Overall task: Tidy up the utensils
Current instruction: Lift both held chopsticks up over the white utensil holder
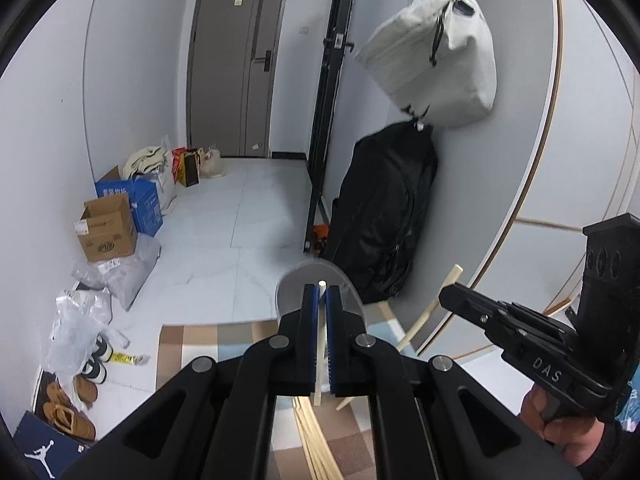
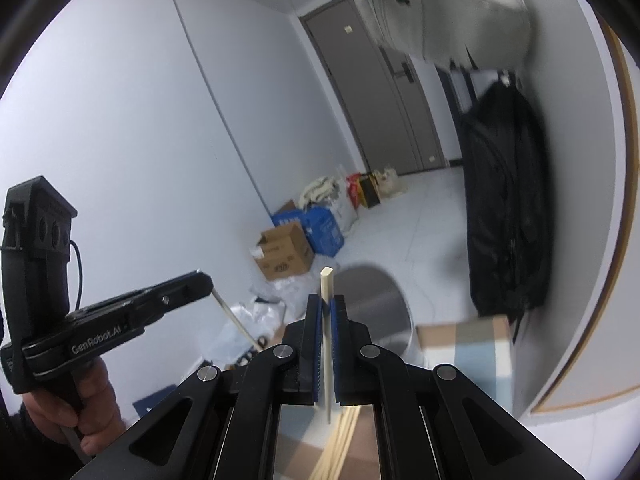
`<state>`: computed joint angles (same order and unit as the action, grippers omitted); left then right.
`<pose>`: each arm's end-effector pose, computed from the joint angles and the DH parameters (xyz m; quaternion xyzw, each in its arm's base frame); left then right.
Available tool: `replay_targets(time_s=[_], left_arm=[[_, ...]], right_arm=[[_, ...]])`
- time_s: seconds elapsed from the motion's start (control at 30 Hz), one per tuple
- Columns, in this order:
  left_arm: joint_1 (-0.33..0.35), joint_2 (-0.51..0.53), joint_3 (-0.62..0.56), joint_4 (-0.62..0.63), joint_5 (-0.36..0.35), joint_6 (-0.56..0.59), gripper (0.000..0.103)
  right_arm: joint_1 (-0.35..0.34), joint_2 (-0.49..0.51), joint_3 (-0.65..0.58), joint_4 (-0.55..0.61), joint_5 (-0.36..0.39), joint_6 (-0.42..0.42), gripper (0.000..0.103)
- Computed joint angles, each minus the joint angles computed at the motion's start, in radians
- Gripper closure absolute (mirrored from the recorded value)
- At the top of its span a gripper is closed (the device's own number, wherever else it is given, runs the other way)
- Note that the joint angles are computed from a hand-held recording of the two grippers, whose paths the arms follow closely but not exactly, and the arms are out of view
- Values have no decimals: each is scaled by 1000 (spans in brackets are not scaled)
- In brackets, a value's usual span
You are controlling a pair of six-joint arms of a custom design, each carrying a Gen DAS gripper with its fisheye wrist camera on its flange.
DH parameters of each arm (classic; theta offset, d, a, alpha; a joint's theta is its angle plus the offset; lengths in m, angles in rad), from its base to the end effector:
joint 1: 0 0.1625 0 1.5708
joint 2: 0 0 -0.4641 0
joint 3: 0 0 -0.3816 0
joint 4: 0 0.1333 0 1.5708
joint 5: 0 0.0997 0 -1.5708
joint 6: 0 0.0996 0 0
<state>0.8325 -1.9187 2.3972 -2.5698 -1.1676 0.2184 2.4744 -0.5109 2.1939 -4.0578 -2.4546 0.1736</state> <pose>-0.0829 -0.3472 0.3932 0.3901 0.8642 -0.2934 0.1222 0.4094 -0.2508 0.0382 0.1406 -0.8368 0.5055 0.1564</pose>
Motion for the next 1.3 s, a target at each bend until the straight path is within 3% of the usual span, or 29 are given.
replay_targets(time_s=[0.23,0.47,0.7,1.0,1.3], left_arm=[[-24,86,-63,-49,22,22,103],[3,191,-96,-160,10,83,103],[67,280,-109,-240,-23,134,103],[123,337,-133,-218,-73,160,103],[152,361,-135,-193,-123,188,103]], right_arm=[[-10,-75,-78,57,-8,-139,99],[-76,-100,-151,91,20,-230,99],[-140,-90,-175,78,56,-260,99],[-203,-33,-209,42,101,-347,99],[-260,-14,-161,31,189,-310,99]])
